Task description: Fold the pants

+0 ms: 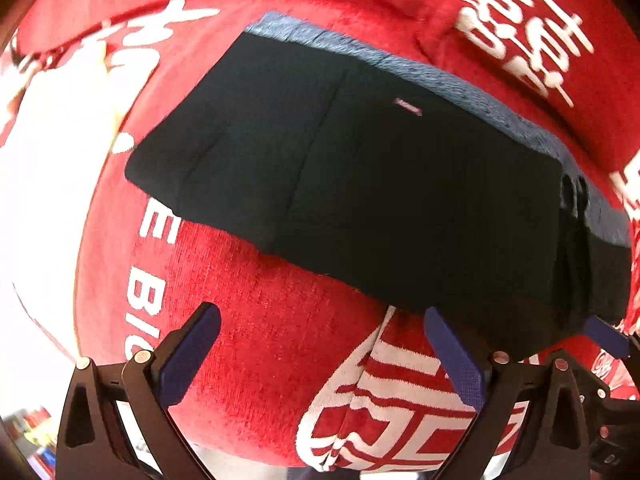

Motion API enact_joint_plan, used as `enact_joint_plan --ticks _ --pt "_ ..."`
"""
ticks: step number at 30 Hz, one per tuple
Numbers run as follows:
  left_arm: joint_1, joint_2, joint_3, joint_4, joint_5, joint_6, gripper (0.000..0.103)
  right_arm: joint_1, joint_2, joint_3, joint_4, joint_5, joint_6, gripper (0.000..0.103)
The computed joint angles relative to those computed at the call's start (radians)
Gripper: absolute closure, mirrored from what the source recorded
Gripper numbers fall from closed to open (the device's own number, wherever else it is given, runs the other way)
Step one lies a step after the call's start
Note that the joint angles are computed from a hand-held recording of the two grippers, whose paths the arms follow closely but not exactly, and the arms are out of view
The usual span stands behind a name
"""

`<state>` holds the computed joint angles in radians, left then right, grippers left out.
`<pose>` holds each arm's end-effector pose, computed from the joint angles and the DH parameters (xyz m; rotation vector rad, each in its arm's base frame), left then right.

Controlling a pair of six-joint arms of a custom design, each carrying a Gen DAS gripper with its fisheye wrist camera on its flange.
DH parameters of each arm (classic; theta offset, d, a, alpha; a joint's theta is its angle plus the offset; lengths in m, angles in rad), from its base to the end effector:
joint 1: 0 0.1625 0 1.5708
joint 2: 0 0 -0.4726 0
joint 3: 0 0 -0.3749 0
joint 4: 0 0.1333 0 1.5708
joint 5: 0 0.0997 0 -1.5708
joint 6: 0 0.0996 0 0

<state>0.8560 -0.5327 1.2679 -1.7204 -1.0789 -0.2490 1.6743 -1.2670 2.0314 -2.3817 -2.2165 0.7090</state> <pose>-0.3356 -0.6618 0.0228 0.7371 2.3137 0.3651 0.1262 -0.5049 0.2792 -0.7757 -2.4173 0.3899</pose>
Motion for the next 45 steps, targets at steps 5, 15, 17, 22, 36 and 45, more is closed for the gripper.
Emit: enact_joint_plan --ticks 5,15,17,22,36,45 --pt "0.025 -0.013 0.002 -0.014 -0.028 -0.024 0.001 -0.016 0.021 -0.023 0.024 0.009 -0.018 0.021" --pt "0.098 -0.031 -0.042 -0.132 -0.078 -0.065 0.001 -0.023 0.040 -0.024 0.011 0.043 -0.023 0.021" --pt "0.109 -0.032 -0.048 -0.157 -0.091 -0.072 0.001 -0.024 0.043 -0.026 0.009 0.045 -0.022 0.021" --pt "0.138 -0.032 -0.057 -0.217 -0.147 -0.083 0.001 -0.025 0.055 -0.032 0.002 0.043 -0.028 0.021" --pt "0.207 0.003 -0.068 -0.346 -0.362 -0.103 0.001 -0.033 0.097 -0.039 -0.018 0.036 -0.037 0.021" --pt "0.220 0.003 -0.045 -0.418 -0.412 -0.099 0.001 -0.033 0.111 -0.043 -0.022 0.033 -0.043 0.019"
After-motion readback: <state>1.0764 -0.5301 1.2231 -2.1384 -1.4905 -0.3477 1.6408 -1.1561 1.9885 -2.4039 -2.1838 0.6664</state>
